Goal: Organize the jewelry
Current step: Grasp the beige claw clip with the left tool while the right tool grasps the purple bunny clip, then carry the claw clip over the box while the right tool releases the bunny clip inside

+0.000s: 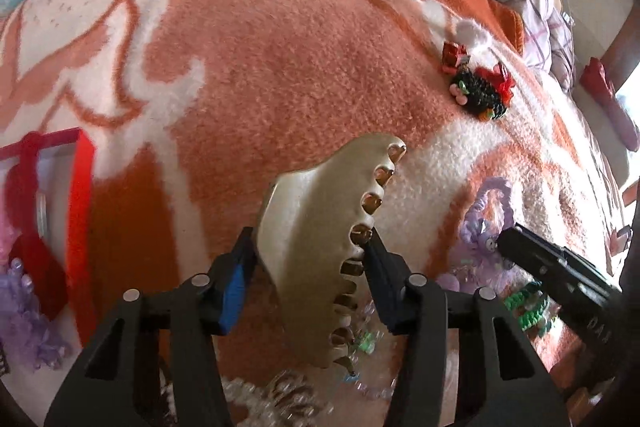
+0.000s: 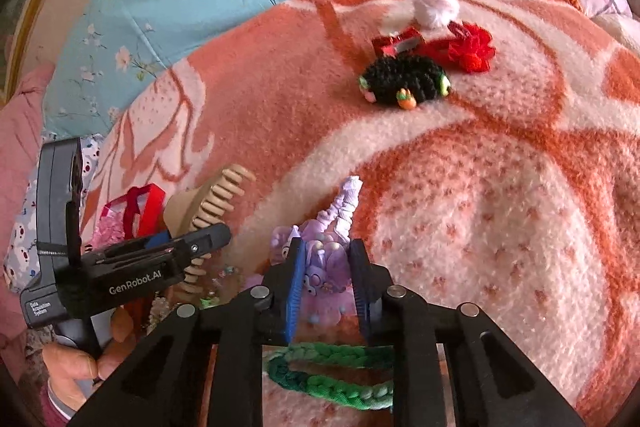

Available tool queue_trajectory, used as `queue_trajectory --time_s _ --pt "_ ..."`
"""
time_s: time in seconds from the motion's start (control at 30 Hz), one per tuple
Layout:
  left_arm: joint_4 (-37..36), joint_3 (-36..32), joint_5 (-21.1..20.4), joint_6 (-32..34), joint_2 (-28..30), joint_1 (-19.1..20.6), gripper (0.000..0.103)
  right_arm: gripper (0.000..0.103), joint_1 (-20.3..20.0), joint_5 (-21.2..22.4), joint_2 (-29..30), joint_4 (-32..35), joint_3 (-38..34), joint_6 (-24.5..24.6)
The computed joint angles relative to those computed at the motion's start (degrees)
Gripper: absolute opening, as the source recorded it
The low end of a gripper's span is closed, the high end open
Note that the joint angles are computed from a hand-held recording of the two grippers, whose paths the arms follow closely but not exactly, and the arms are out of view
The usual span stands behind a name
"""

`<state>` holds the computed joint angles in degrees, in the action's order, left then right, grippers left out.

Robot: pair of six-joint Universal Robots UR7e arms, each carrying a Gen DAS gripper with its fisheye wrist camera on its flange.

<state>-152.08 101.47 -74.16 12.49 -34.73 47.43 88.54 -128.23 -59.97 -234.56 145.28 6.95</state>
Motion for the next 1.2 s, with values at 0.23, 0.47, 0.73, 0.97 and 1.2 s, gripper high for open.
queue_trajectory --time_s 0.23,0.47,0.73,0.97,1.2 --pt "-1.48 2.92 0.19 -0.59 -4.94 1.32 0.051 0.021 3.28 -0.09 -0.17 -0.64 -1.12 -0.91" --pt "-1.98 5.42 0.34 -1.33 -9.99 3.15 0.051 0.021 7.51 -1.05 1.45 1.48 -4.34 -1.55" --pt "-2.79 7.37 1.74 -1.77 -14.88 5.35 0.051 0.021 10.92 0.57 3.85 5.13 -8.67 -2.10" --pt "-2.68 7.54 3.54 -2.39 -17.92 8.22 0.051 0.021 12.95 2.29 6.48 8.12 -12.74 -2.77" --pt "-2.48 5.67 6.41 -2.83 -18.84 11.07 0.051 0.021 13.98 5.06 10.36 11.85 -17.93 -3.39"
